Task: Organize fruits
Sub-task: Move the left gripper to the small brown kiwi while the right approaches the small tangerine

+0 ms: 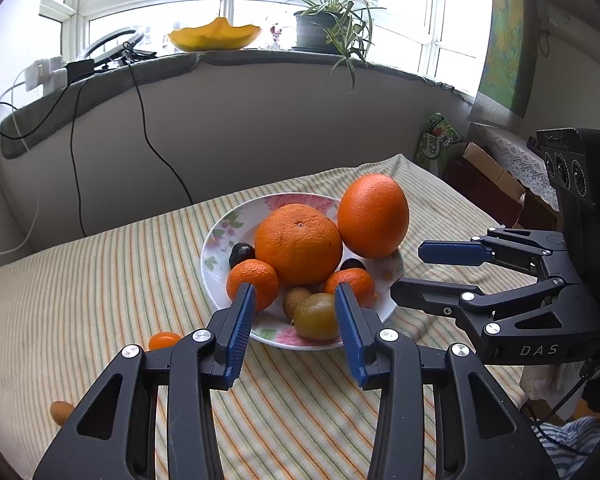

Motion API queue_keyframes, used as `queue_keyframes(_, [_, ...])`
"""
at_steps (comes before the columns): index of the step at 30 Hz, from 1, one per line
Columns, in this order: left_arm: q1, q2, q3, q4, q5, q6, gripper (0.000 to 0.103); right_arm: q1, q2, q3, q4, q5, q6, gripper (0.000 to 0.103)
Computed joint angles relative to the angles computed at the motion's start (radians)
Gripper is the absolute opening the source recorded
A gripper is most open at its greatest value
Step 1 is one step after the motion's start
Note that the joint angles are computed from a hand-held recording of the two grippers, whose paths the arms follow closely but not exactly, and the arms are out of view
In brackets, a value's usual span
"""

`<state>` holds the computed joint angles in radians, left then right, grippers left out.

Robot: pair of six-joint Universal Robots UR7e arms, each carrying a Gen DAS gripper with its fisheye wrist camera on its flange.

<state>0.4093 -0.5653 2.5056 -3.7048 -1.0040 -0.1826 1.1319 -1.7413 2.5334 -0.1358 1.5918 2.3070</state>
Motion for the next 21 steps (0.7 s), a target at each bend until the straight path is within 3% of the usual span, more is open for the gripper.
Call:
queue_keyframes(5, [-0.010,-0.024,0.031,-0.008,0.010,-0.023,0.040,0.038,0.007,0.003,-0.006,0.019,0.005,0.058])
queue_keyframes(12, [-0.025,-0.057,0.077,-0.008,0.042,-0.057,0.040,0.143,0.067,-0.016,-0.040,0.110,0.046,0.059])
queue_keyframes(16, [-0.018,-0.082,0.114,-0.009,0.070,-0.090,0.047,0.193,0.113,-0.039,-0.041,0.148,0.067,0.059])
queue_keyframes(21, [0.008,-0.129,0.171,0.005,0.109,-0.132,0.047,0.231,0.162,-0.040,-0.075,0.149,0.025,0.058])
